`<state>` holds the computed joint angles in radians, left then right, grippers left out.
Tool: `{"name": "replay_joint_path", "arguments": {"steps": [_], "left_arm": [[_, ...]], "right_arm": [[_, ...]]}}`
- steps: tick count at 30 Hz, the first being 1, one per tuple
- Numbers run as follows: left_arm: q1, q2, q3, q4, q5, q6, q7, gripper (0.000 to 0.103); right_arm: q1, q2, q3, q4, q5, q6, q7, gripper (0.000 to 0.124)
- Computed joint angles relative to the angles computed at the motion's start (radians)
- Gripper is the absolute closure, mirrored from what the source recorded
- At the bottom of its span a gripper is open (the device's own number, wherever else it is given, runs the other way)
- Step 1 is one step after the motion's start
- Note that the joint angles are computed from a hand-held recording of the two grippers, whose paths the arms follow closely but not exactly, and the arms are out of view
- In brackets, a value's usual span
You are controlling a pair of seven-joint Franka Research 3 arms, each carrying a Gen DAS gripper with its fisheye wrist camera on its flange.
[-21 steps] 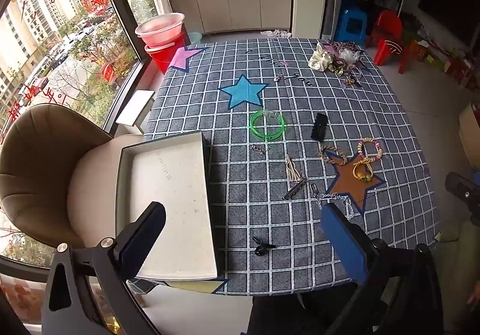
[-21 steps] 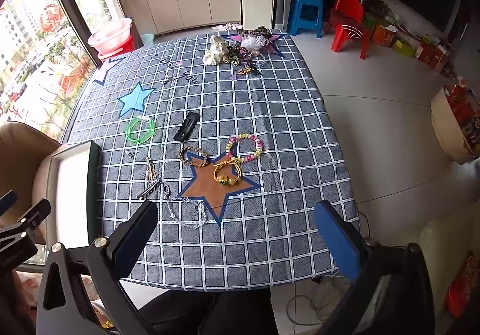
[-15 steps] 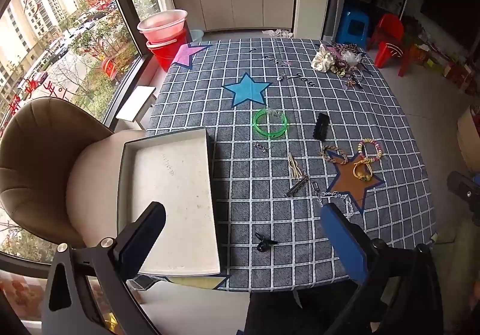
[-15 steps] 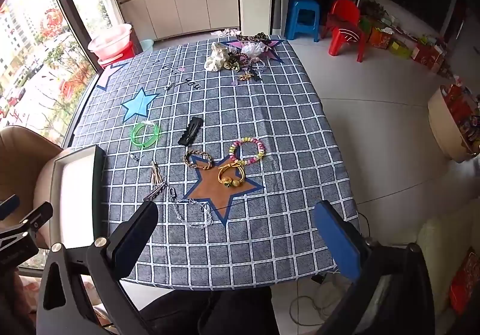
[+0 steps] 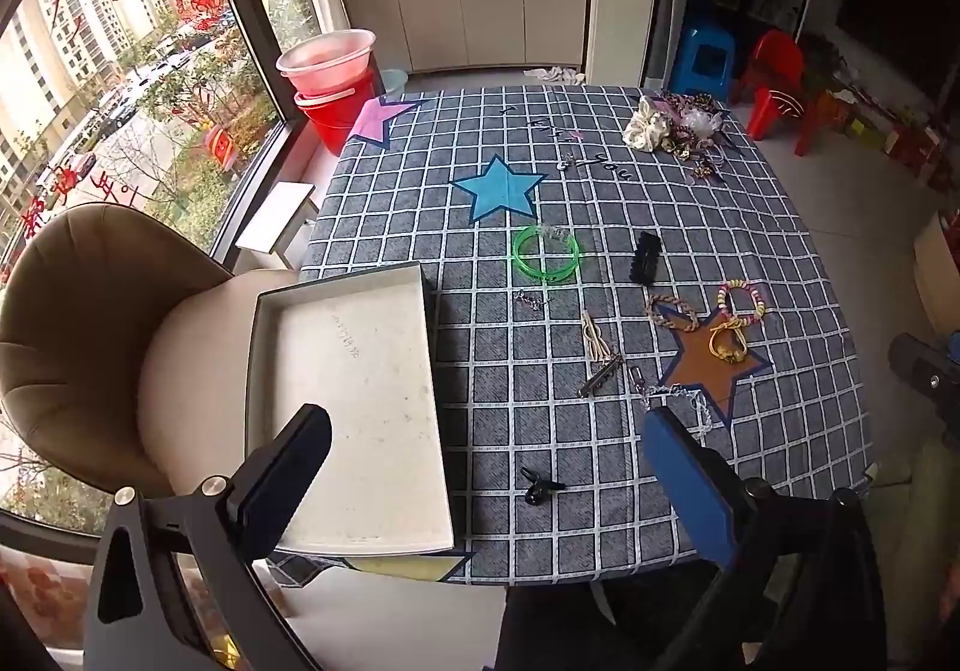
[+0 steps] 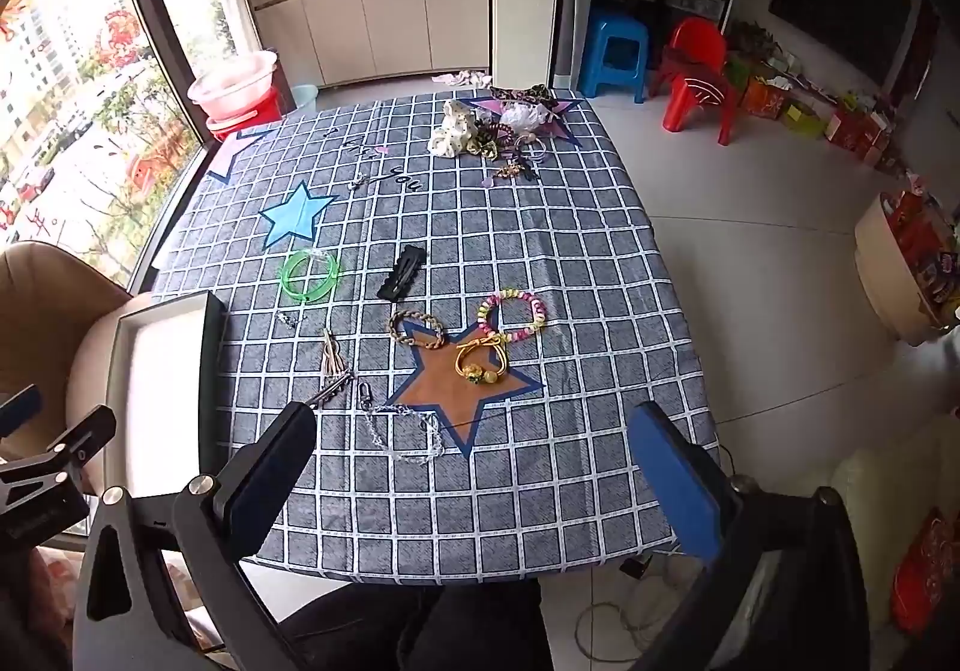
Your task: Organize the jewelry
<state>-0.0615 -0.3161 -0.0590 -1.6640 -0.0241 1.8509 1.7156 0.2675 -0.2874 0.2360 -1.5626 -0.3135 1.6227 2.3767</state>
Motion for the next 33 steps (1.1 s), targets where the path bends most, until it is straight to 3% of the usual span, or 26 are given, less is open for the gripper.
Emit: {"name": "replay_joint_path", "arguments": {"steps": [33], "left_arm": [[0.000, 0.011, -0.001, 0.015, -0.006, 0.004, 0.002, 0.000]], "right_arm": [[0.020, 0.026, -0.005, 0.024, -0.003, 0.000, -0.009, 0.021]]}}
